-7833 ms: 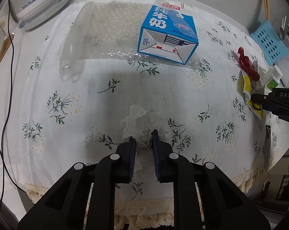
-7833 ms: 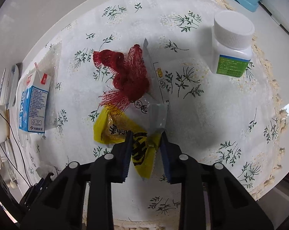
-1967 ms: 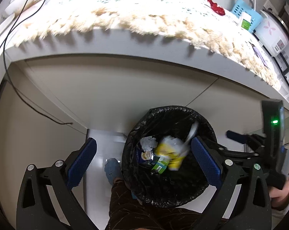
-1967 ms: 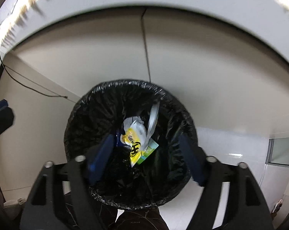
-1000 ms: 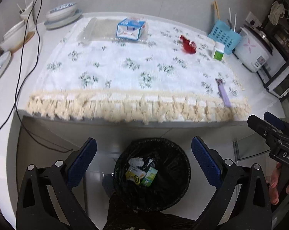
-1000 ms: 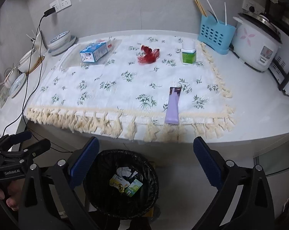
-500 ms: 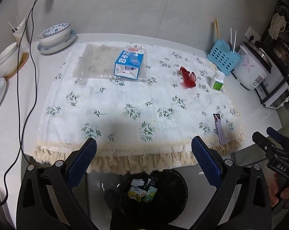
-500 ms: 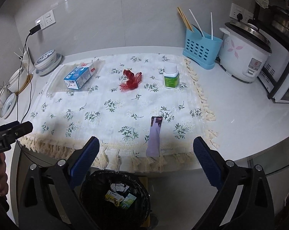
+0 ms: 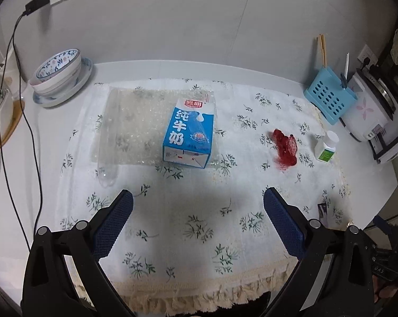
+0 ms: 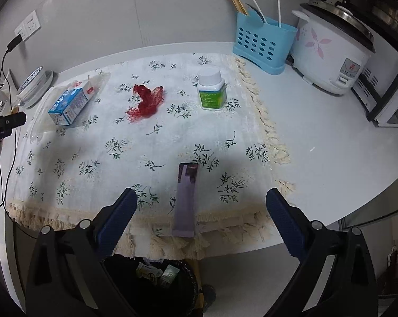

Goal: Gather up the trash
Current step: 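Grasp the blue milk carton with the left tool while the right tool grasps the purple tube, then lift the milk carton and purple tube and carry both toward the trash bin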

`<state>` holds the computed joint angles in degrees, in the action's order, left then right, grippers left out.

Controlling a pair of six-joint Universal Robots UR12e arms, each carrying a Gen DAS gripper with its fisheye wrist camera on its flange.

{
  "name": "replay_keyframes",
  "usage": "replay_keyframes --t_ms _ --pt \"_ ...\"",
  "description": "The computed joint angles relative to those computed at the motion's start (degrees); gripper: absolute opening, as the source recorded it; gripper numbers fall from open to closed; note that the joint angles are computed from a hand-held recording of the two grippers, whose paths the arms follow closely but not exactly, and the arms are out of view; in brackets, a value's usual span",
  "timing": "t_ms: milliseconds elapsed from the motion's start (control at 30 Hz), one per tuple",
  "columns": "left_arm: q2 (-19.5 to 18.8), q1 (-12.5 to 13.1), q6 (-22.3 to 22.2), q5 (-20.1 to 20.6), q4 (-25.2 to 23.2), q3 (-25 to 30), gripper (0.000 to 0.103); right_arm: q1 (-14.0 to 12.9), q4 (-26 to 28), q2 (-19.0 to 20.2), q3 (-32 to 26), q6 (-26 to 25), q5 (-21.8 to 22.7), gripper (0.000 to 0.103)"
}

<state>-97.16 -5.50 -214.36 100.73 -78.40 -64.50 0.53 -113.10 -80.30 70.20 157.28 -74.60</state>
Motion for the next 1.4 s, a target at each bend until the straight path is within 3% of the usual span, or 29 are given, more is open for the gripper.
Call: replay_keyframes --t_ms 233,467,767,900,1200,1400 --pt "-3.0 3.0 2.5 -2.2 -0.9 2.0 0.096 1.0 5.6 3.0 -3.1 2.2 -3.2 0.084" --pt "-6.4 5.0 5.4 -4.7 -2.8 4.8 0.096 2.7 12.4 6.5 -7.4 4.4 -6.0 0.062" --pt "-9.3 6.0 7.3 -6.5 -5.2 7.3 0.096 3.9 19.8 10.0 -13.1 6.1 -6.9 0.052" --pt "-10.4 6.3 8.7 -7.0 -6.5 8.6 0.091 4.3 23.0 11.5 -15.5 7.3 -6.8 0.047" --pt "-11.3 6.7 9.0 -8.7 -8.5 9.7 0.065 5.2 26.3 13.0 -17.9 9.2 -7.7 0.028" --pt "-11.4 6.5 8.3 -8.0 -8.3 9.9 0.063 5.0 26.7 13.5 -18.1 10.0 -7.1 0.020"
